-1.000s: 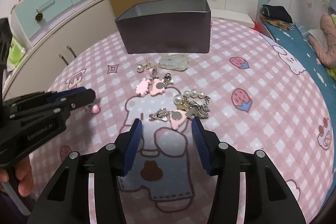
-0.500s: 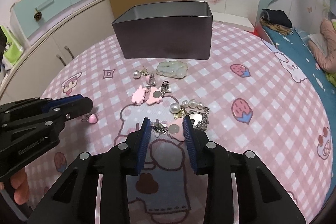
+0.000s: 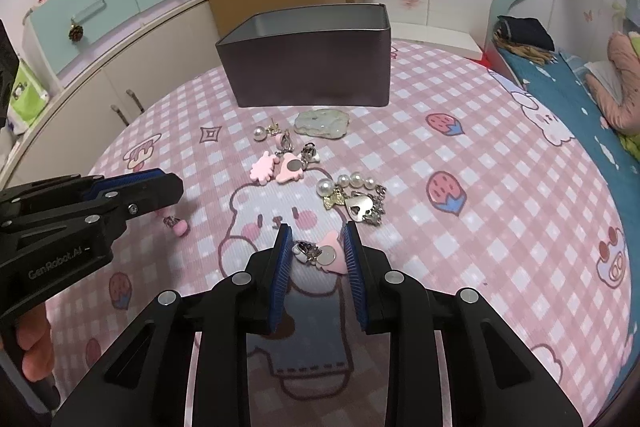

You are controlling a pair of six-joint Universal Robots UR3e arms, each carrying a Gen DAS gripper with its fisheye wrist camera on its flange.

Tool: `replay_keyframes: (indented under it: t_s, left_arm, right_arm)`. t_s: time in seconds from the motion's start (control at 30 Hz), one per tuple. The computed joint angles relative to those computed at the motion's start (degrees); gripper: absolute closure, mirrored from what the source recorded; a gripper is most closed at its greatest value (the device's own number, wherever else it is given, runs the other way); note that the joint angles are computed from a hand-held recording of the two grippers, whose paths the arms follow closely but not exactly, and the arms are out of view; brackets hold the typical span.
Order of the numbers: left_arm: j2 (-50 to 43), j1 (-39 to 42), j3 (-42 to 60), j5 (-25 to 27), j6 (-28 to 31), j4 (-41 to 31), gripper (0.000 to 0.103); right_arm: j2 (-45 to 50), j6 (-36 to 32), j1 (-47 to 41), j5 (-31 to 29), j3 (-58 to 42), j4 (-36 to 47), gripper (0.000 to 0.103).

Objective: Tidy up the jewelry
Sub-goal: 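Grasp a silver charm with the right gripper while the left holds the pink charm, then carry both charms into the grey metal box and open both grippers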

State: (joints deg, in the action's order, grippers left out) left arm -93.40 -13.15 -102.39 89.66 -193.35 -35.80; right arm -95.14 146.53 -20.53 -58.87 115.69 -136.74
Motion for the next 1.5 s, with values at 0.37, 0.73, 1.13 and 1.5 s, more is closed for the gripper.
replay_keyframes:
  t_s: [0.37, 0.73, 1.13, 1.5]
  left_arm:
    - [-0.1, -0.8, 3.4, -1.4, 1.0, -0.6, 0.089]
    - [-3.6, 1.1, 16.1, -2.9, 3.9, -2.3, 0.089]
    - [-21.9, 6.7, 45.5, -8.0, 4.7, -15.8, 0.089]
    - [-31.4, 8.2, 54.8, -9.0, 5.2, -22.3, 0.089]
  right_arm:
    - [-3.5, -1.0, -2.9, 3.9, -2.6, 3.6, 0.076]
    - [4.0, 3.6, -1.9, 7.8, -16.2, 3.8, 0.076]
    - [26.1, 13.3, 6.1, 4.2, -44.2, 4.6, 0.076]
    - [40.8, 15.2, 11.6, -0.9, -63.5, 11.6, 0.076]
